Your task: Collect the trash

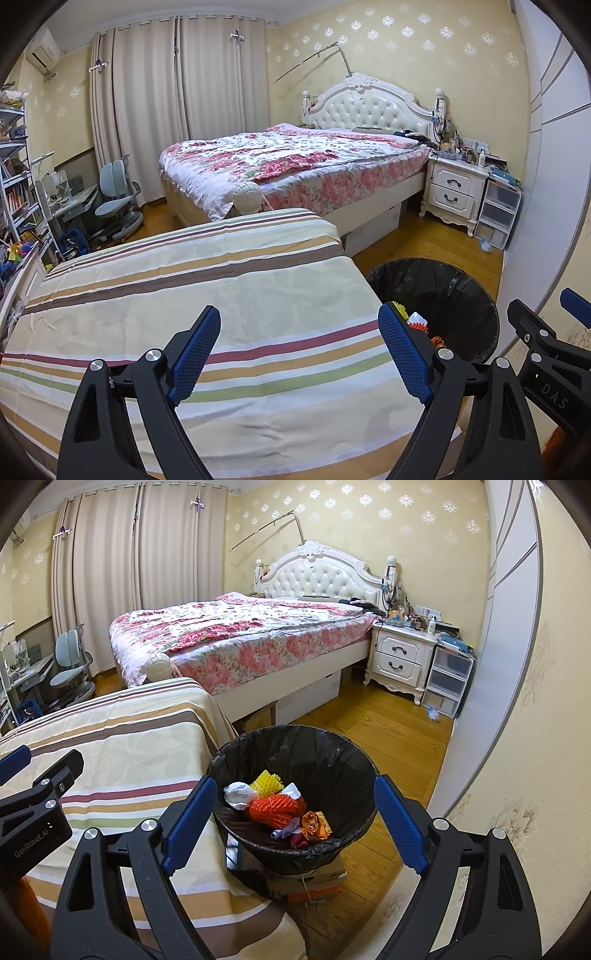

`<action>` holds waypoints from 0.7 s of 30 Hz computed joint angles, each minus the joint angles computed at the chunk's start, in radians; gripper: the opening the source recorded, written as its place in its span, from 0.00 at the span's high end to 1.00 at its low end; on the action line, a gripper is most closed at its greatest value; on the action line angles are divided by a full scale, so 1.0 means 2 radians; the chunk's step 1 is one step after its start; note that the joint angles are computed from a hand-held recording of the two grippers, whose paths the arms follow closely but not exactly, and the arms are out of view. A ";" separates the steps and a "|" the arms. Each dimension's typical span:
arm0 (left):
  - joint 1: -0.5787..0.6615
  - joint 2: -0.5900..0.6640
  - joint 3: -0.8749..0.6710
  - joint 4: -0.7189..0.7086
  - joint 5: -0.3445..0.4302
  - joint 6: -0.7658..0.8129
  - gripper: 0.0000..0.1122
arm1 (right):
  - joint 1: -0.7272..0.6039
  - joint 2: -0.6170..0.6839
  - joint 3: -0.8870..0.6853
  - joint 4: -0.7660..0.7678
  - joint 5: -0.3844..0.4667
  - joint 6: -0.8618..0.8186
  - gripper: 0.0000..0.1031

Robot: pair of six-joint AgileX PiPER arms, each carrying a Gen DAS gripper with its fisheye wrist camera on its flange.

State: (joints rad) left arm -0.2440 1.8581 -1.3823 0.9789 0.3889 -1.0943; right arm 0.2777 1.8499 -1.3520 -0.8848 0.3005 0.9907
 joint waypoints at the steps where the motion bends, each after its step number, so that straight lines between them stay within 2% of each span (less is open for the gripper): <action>1: 0.000 0.000 0.001 0.001 -0.001 -0.001 0.25 | 0.001 -0.001 0.002 -0.004 0.001 0.004 0.17; 21: 0.001 0.000 0.001 -0.003 -0.001 0.003 0.25 | 0.000 0.000 0.001 -0.003 0.000 0.003 0.17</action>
State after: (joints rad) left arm -0.2427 1.8583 -1.3806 0.9726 0.3861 -1.0888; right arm 0.2779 1.8495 -1.3506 -0.8905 0.2995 0.9962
